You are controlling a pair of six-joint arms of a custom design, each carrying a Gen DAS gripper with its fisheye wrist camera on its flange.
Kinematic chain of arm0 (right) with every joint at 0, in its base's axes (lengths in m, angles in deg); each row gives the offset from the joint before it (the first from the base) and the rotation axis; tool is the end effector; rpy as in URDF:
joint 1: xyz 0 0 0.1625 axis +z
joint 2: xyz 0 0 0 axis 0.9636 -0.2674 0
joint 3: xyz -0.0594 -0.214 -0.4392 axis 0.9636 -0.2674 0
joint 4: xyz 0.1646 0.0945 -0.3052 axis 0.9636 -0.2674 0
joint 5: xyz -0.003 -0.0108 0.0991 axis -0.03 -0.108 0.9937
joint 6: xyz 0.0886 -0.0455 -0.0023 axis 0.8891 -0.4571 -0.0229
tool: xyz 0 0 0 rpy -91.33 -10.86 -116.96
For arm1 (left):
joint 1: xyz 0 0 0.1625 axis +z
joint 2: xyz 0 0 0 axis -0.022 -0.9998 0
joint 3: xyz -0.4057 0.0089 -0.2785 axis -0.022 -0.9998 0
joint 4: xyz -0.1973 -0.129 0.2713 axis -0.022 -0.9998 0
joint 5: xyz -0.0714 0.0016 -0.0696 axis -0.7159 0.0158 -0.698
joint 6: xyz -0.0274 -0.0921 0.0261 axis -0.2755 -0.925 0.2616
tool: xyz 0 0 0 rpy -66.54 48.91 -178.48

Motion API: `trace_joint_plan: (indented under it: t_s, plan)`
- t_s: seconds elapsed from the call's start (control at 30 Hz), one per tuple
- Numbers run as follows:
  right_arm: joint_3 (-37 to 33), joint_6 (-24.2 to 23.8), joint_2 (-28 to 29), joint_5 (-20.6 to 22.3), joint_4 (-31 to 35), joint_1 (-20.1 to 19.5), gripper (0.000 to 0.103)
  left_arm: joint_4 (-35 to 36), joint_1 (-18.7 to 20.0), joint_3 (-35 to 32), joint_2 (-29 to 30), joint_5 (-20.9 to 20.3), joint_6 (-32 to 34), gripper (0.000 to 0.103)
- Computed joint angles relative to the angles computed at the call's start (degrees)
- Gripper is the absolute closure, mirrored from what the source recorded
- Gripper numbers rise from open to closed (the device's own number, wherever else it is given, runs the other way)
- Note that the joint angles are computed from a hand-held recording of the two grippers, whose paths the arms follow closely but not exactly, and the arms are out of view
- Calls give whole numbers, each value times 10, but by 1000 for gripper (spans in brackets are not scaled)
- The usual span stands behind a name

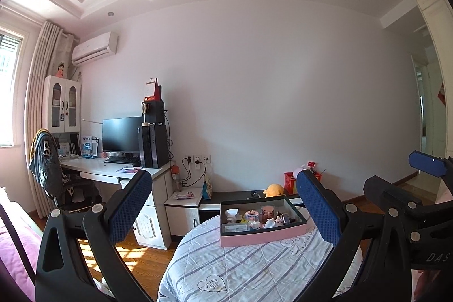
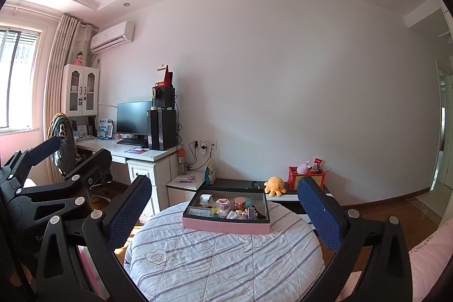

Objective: Organize rigid objects

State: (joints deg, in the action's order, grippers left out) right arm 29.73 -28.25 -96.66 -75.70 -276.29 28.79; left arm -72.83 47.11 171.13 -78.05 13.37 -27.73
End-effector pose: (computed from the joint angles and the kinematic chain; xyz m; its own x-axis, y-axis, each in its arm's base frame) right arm 0.3108 -0.7169 0.2425 -0.6115 -0.4620 0.6423 -0.7494 0.0777 -0.6576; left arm -0.3410 -0.6601 0.2276 -0.6339 -0.3365 -0.6963 0.7384 0.0046 -0.6744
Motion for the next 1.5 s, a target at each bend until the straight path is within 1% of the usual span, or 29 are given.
trace_joint_plan:
  t_s: [0.93, 1.5]
  plan:
    - [1, 3, -1, -10, 12, 0, 0, 9, 0, 0, -1, -10, -5, 0]
    - [2, 3, -2, -11, 13, -1, 0, -2, -1, 9, -5, -12, 1, 0]
